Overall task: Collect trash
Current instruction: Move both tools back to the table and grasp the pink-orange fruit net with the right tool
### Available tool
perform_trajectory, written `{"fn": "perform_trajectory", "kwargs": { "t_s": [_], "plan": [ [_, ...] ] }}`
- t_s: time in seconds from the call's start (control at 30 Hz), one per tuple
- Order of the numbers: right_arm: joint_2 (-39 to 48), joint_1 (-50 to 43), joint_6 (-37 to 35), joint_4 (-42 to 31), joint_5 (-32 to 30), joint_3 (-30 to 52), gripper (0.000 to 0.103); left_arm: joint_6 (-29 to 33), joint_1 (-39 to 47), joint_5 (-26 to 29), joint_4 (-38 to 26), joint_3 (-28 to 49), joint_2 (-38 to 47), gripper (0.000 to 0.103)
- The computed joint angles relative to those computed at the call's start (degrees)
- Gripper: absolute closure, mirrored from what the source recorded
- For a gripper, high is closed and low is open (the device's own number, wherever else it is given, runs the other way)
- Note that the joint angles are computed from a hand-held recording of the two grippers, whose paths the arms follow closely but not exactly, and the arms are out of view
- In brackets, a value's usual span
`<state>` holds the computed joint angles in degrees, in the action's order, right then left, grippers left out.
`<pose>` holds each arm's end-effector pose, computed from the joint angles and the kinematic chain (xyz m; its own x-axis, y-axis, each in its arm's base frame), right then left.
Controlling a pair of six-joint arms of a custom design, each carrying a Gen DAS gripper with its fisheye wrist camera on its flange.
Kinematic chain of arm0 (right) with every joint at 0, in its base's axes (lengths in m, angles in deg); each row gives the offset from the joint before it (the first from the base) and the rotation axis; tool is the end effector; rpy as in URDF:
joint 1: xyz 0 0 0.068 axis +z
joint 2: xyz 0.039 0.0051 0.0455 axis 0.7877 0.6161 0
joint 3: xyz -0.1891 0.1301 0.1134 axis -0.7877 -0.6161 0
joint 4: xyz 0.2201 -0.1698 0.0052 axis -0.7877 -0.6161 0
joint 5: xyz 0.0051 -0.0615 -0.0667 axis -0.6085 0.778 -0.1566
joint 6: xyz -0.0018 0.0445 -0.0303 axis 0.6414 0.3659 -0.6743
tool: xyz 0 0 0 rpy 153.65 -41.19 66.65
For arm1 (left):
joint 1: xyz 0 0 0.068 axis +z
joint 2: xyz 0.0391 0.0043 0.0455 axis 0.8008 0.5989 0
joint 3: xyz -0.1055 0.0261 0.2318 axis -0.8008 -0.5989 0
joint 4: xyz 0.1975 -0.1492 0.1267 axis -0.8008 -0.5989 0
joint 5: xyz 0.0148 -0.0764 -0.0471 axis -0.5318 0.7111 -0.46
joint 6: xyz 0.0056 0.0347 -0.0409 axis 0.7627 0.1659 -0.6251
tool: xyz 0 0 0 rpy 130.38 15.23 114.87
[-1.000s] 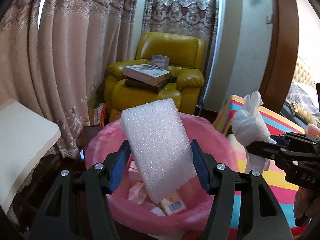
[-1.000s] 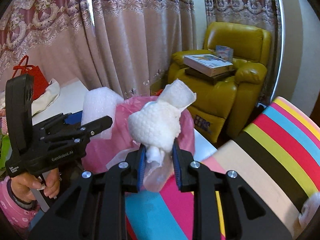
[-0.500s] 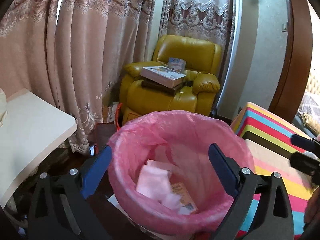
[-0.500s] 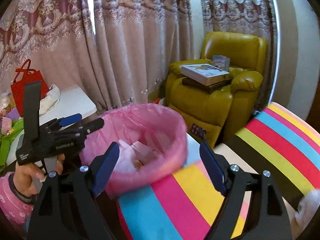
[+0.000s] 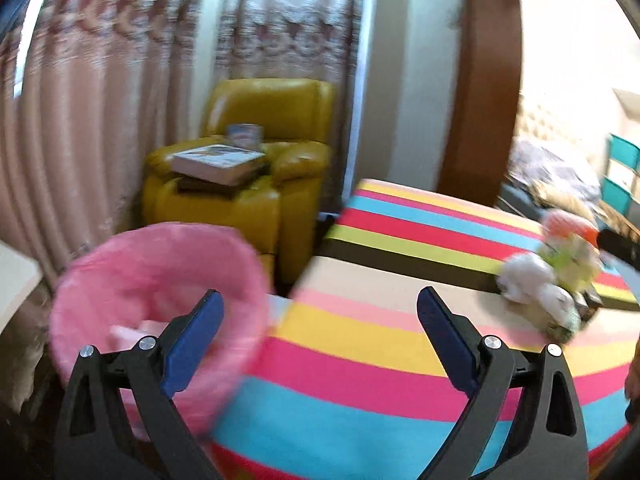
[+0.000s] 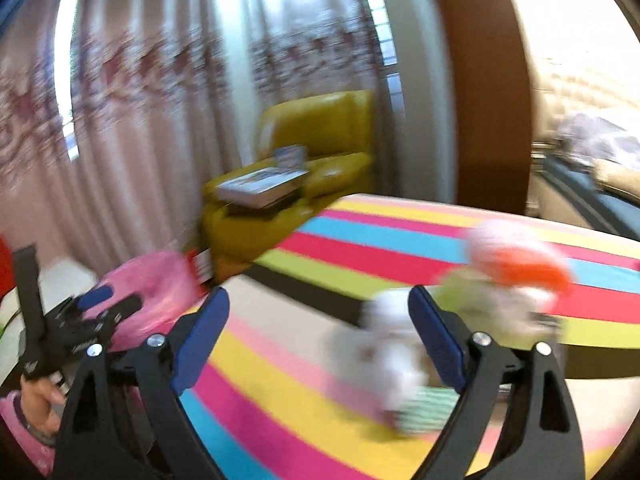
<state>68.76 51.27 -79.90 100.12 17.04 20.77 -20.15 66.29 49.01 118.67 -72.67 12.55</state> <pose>0.3225 0.0138 0.1115 -0.4473 -0.0632 -0.8921 -0.4629 0.8699 0.1704 0.2246 0.0497 0.0783 -0.4627 -0.1737 -0.8693 -0.2004 0.9757 -0.0883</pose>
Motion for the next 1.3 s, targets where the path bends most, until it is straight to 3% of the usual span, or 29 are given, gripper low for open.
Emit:
{"fn": "perform_trajectory", "kwargs": {
  "t_s": [0.1, 0.2, 0.23, 0.33, 0.47, 0.67, 0.7, 0.77, 0.8, 0.83, 0.87, 0.93, 1.1, 1.3],
  "plan": [
    [1.9, -6.7, 0.4, -1.1, -2.7, 2.5, 0.014, -1.0, -7.1, 0.5, -2.1, 3.4, 3.3, 0.012],
    [4.8, -11.5, 1.9, -2.6, -5.0, 6.9, 0.013, -1.9, -14.5, -4.8, -2.7, 5.9, 5.6, 0.012],
    [5.9, -12.2, 2.1, -3.3, -5.3, 8.6, 0.007, -2.4, -16.5, -6.3, -2.7, 6.4, 6.2, 0.012],
    [10.5, -11.9, 3.5, -6.3, -3.2, 15.8, 0.005, -4.1, -21.3, -9.7, -4.5, 10.8, 9.7, 0.012],
    [20.9, -9.7, 5.0, -15.6, -0.8, 30.6, 0.005, -6.4, -25.6, -13.9, -8.2, 17.7, 16.1, 0.012],
    [31.3, -9.1, 6.8, -27.2, -1.6, 43.4, 0.005, -6.4, -26.0, -11.7, -9.9, 23.4, 21.9, 0.012],
    [31.7, -9.4, 6.3, -26.7, -3.2, 43.0, 0.009, -6.0, -26.2, -11.4, -9.3, 23.9, 22.5, 0.012],
    [31.3, -10.2, 5.1, -23.8, -5.1, 40.3, 0.030, -5.5, -26.1, -9.1, -9.1, 25.2, 23.5, 0.012],
    [30.9, -10.7, 4.8, -22.5, -6.7, 38.9, 0.047, -5.7, -26.5, -8.3, -9.6, 26.5, 24.5, 0.012],
    [30.1, -11.2, 4.7, -21.2, -8.1, 37.3, 0.071, -6.0, -26.9, -7.9, -10.1, 27.7, 25.4, 0.012],
    [28.4, -11.9, 4.4, -18.5, -8.5, 34.6, 0.079, -6.4, -27.4, -7.0, -10.7, 29.1, 26.5, 0.012],
    [25.2, -12.8, 3.1, -14.8, -7.7, 30.1, 0.082, -6.9, -28.3, -5.6, -12.0, 31.3, 27.8, 0.012],
    [18.7, -18.1, 2.8, -8.1, -13.3, 21.5, 0.082, -8.5, -32.3, -4.6, -11.3, 33.6, 29.6, 0.012],
    [14.8, -25.5, 2.0, -6.1, -17.3, 16.9, 0.082, -7.4, -37.4, -5.0, -10.3, 36.6, 30.3, 0.012]
  ]
}}
